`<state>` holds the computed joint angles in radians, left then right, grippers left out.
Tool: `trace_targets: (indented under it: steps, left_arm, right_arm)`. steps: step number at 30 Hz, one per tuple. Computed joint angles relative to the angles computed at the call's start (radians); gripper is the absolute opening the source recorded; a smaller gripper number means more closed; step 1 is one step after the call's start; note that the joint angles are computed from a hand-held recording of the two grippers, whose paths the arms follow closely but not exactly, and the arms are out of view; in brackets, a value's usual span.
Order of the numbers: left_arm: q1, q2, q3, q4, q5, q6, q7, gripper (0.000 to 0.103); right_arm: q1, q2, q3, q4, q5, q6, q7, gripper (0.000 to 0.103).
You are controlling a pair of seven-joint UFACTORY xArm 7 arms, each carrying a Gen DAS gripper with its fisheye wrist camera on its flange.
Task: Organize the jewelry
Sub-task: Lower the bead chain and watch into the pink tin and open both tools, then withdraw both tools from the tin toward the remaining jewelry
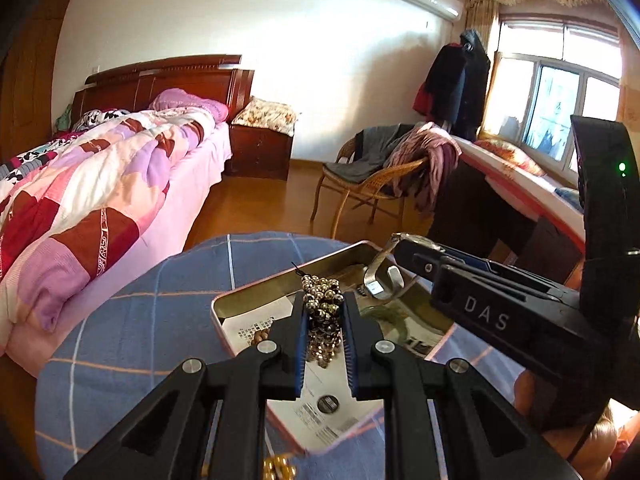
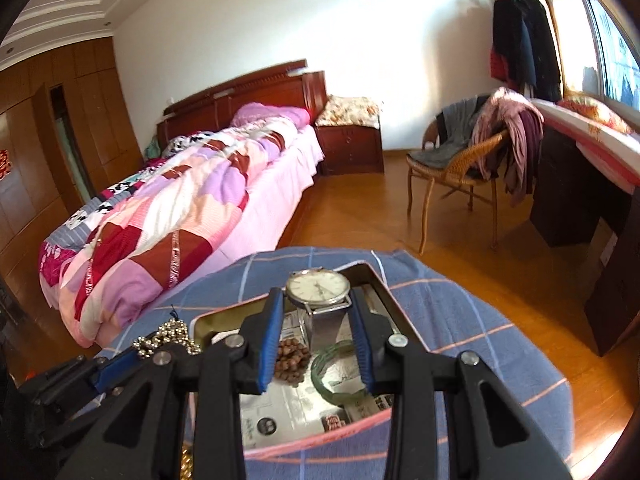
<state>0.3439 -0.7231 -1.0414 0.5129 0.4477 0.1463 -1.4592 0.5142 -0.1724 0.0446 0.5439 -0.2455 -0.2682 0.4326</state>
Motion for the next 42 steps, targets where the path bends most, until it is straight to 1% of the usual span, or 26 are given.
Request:
trace_targets:
  steps: [1, 2, 6, 9, 10, 11, 12, 15, 16, 17, 18, 19, 20, 21, 22, 23, 24, 25, 26, 28, 30, 31, 33, 36, 37, 42]
  left_arm:
    - [0.027, 0.013, -0.019, 0.006, 0.005, -0.007, -0.004, 0.015]
    - [0.05, 0.025, -0.037, 0.014, 0.006, -0.011, -0.009, 0.015]
    - [0.12, 0.064, -0.089, 0.03, 0.005, -0.024, -0.014, 0.015]
    - [0.17, 0.087, -0.129, 0.042, 0.002, -0.032, -0.016, 0.015]
    - [0.187, 0.096, -0.144, 0.052, 0.001, -0.028, -0.015, 0.015]
    - [0.202, 0.103, -0.157, 0.057, -0.001, -0.028, -0.015, 0.015]
    - [0.213, 0.108, -0.169, 0.06, -0.005, -0.024, -0.016, 0.015]
    - [0.246, 0.126, -0.203, 0.08, -0.01, 0.007, -0.013, 0.015]
    - [0.255, 0.13, -0.215, 0.09, -0.011, 0.029, -0.011, 0.015]
    - [0.263, 0.131, -0.228, 0.1, -0.011, 0.053, -0.011, 0.016]
    - [0.269, 0.136, -0.235, 0.106, -0.011, 0.069, -0.01, 0.017]
    - [0.268, 0.144, -0.236, 0.11, -0.015, 0.087, -0.011, 0.024]
    - [0.265, 0.155, -0.234, 0.114, -0.02, 0.1, -0.015, 0.038]
    - [0.244, 0.159, -0.216, 0.11, -0.027, 0.109, -0.023, 0.045]
    - [0.222, 0.149, -0.194, 0.104, -0.028, 0.112, -0.036, 0.057]
    - [0.204, 0.132, -0.181, 0.101, -0.024, 0.118, -0.053, 0.065]
    - [0.18, 0.112, -0.165, 0.104, -0.019, 0.144, -0.063, 0.067]
    - [0.167, 0.105, -0.157, 0.109, -0.009, 0.168, -0.067, 0.069]
    - [0.149, 0.101, -0.144, 0.115, 0.002, 0.199, -0.064, 0.07]
    - [0.099, 0.097, -0.111, 0.118, 0.019, 0.243, -0.063, 0.07]
    - [0.047, 0.102, -0.073, 0.112, 0.025, 0.278, -0.068, 0.07]
    - [0.018, 0.1, -0.056, 0.108, 0.024, 0.298, -0.075, 0.07]
    - [-0.034, 0.09, -0.022, 0.095, 0.028, 0.326, -0.093, 0.07]
    - [-0.121, 0.072, 0.025, 0.081, 0.028, 0.388, -0.114, 0.07]
    - [-0.157, 0.06, 0.04, 0.074, 0.024, 0.417, -0.124, 0.07]
    - [-0.278, 0.038, 0.087, 0.058, 0.032, 0.499, -0.175, 0.07]
  right_arm:
    - [-0.007, 0.015, 0.006, 0.01, 0.005, 0.006, -0.004, 0.036]
    - [-0.036, 0.031, 0.041, 0.017, 0.03, 0.01, -0.022, 0.036]
    - [-0.065, 0.083, 0.072, 0.044, 0.052, 0.025, -0.05, 0.036]
    - [-0.121, 0.102, 0.138, 0.047, 0.124, 0.022, -0.116, 0.036]
    - [-0.106, 0.109, 0.114, 0.053, 0.094, 0.024, -0.093, 0.036]
    - [-0.072, 0.116, 0.061, 0.06, 0.022, 0.026, -0.033, 0.036]
    - [-0.056, 0.119, 0.033, 0.064, -0.026, 0.027, 0.006, 0.036]
    - [-0.09, 0.125, 0.064, 0.069, -0.025, 0.035, 0.0, 0.037]
    - [-0.07, 0.13, 0.03, 0.075, -0.081, 0.037, 0.049, 0.038]
    - [-0.074, 0.13, 0.028, 0.072, -0.094, 0.025, 0.065, 0.038]
    - [-0.091, 0.131, 0.051, 0.071, -0.066, 0.022, 0.046, 0.045]
    - [-0.112, 0.122, 0.078, 0.063, -0.023, 0.018, 0.016, 0.059]
    - [-0.143, 0.114, 0.126, 0.053, 0.06, 0.007, -0.048, 0.066]
    - [-0.171, 0.106, 0.172, 0.046, 0.145, -0.003, -0.116, 0.074]
    - [-0.197, 0.091, 0.216, 0.037, 0.222, -0.009, -0.18, 0.074]
    - [-0.201, 0.086, 0.229, 0.036, 0.257, -0.008, -0.212, 0.074]
    - [-0.234, 0.068, 0.281, 0.032, 0.328, 0.002, -0.271, 0.074]
    - [-0.288, 0.063, 0.357, 0.036, 0.409, 0.009, -0.333, 0.074]
    - [-0.321, 0.051, 0.403, 0.036, 0.463, 0.018, -0.374, 0.074]
    - [-0.327, 0.016, 0.419, 0.017, 0.488, 0.028, -0.38, 0.074]
    - [-0.409, -0.025, 0.508, 0.003, 0.515, 0.052, -0.378, 0.074]
    - [-0.424, -0.038, 0.523, -0.003, 0.51, 0.06, -0.365, 0.074]
    - [-0.378, -0.082, 0.478, -0.03, 0.49, 0.08, -0.334, 0.074]
    - [-0.334, -0.138, 0.439, -0.066, 0.459, 0.101, -0.299, 0.075]
    - [-0.335, -0.157, 0.443, -0.077, 0.45, 0.107, -0.286, 0.076]
    - [-0.32, -0.27, 0.45, -0.139, 0.406, 0.148, -0.218, 0.076]
